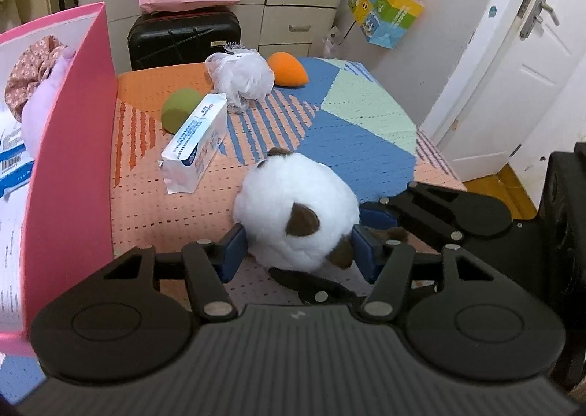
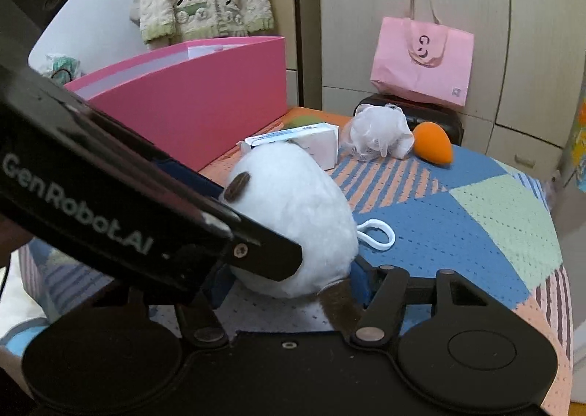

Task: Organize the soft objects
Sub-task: 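Close the left tool on the plush dog's body, then lift the plush dog with the left tool and carry it over the box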

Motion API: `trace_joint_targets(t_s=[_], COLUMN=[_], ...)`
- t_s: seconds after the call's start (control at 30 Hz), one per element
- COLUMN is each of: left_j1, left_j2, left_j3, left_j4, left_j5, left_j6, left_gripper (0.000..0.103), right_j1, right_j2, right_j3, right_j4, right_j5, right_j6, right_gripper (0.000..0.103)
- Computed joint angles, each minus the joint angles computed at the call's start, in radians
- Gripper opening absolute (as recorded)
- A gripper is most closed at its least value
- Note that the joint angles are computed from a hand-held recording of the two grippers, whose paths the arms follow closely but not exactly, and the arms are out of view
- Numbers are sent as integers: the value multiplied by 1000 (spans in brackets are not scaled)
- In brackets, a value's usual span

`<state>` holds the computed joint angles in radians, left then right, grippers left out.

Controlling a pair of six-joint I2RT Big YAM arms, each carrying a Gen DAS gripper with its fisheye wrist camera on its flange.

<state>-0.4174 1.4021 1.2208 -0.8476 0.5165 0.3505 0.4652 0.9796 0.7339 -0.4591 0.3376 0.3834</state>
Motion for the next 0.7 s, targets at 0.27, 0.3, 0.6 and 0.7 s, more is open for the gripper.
trace_joint_targets(t_s=[0.27, 0.3, 0.6, 0.7], left_j1=[25, 26, 66, 88], left_j2=[-31, -37, -112, -131], left_j3=[0, -1, -20, -16], left_j4=[-63, -72, -150, -190], left_j5=[58, 60, 96, 125], left_j6=[15, 24, 95, 129], left_gripper=[60, 60, 60, 60], right_j1=[65, 74, 171, 211], right_j2=[-37, -40, -63, -64], right_j3=[29, 37, 99, 126], right_j4=[-96, -118, -254, -299], right_j5=[58, 62, 117, 146], right_j6=[51, 67, 164, 186], right_gripper=[67, 67, 67, 67])
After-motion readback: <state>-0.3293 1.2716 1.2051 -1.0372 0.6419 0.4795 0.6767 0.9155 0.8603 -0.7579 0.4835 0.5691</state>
